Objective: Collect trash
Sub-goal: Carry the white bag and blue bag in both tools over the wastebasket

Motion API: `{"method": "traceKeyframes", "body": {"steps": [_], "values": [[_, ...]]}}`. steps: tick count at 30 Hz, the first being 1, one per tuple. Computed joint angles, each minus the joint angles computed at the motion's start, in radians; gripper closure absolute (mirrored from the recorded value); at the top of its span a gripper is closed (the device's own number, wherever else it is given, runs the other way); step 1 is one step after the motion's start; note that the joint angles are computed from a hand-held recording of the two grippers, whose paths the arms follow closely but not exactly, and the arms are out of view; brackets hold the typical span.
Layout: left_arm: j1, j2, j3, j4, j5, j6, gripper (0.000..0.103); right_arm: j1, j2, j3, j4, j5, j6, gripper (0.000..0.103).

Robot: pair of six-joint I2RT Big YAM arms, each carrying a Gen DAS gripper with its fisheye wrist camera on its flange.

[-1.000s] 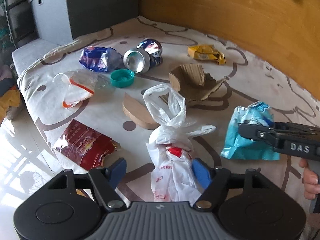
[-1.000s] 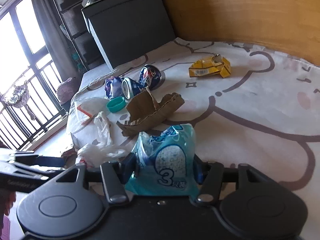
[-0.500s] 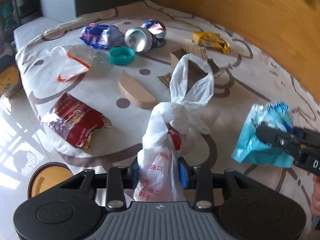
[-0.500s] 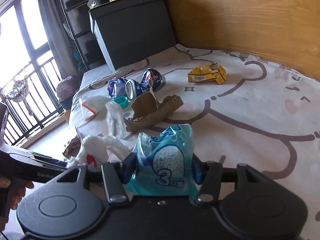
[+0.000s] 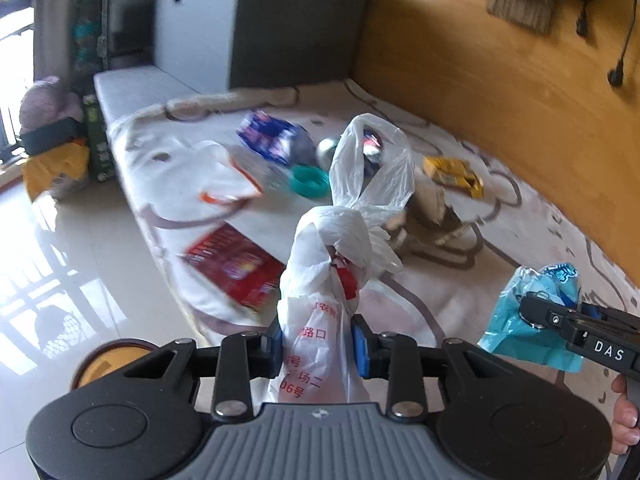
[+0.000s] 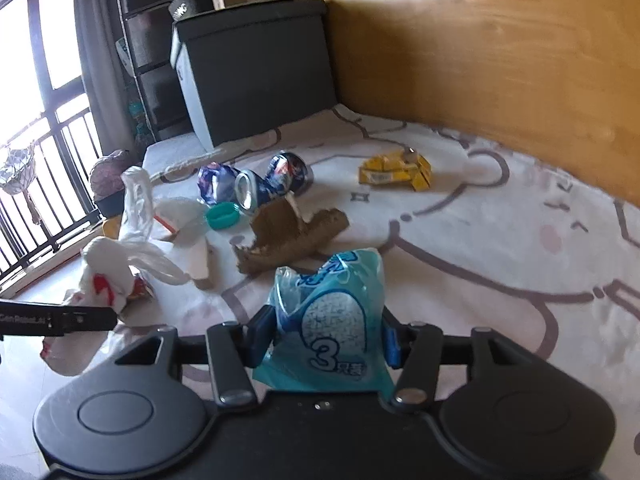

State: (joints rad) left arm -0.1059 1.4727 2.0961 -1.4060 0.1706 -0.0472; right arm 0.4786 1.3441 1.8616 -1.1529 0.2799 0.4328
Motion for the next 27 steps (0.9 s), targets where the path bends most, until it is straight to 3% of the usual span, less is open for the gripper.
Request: {"method": "traceKeyframes", "body": {"steps": [16,27], "values": [[0.217,-0.122,-0.095,0.069,-0.017,0.045,0.068,0.181,0.207,0.328,-0.051,0.079,-0.049,0.050],[0.390,-0.176,-0.228,0.142,-0.003,0.037,0.068,0.296,0.465,0.671,-0.183,0.076,-0.067,0.050]]}}
